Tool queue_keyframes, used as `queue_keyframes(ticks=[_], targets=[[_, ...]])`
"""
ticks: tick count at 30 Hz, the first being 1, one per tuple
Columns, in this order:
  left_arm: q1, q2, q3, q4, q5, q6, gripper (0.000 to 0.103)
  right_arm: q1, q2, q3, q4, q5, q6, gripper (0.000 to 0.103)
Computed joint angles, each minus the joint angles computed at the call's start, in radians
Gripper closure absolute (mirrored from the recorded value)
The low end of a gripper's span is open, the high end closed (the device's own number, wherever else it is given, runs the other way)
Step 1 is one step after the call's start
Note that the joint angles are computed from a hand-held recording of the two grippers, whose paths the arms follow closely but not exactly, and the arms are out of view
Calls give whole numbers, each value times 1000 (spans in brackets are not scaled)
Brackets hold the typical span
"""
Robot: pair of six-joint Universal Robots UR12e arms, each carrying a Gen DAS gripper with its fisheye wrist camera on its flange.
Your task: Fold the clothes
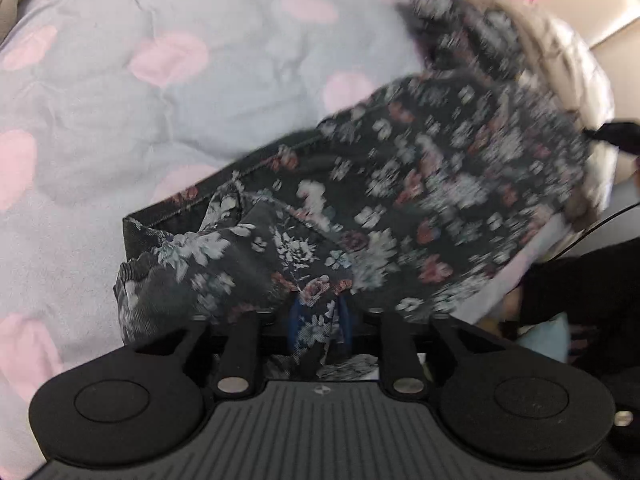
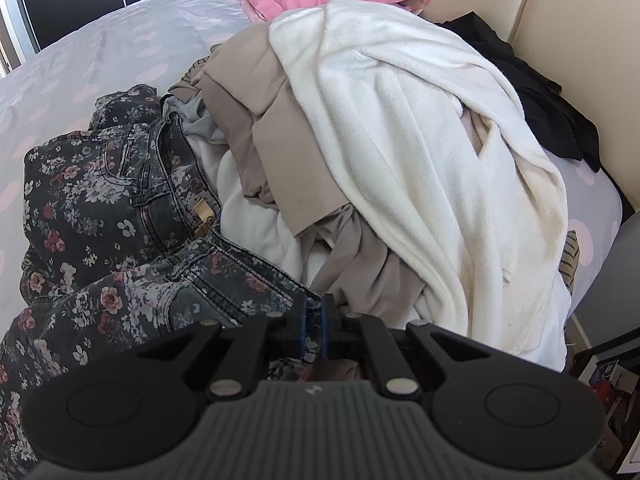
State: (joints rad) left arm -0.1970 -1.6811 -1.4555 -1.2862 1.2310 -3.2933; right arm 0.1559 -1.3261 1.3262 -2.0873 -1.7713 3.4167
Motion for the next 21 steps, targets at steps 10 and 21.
queue_keyframes(ticks=[10,21], targets=[[46,71,-60,207,35,-108,51,2,4,-4,5,-4,-1,95],[67,15,-31,64,98,-232,55,1,6,-6,15,-2,8,94]])
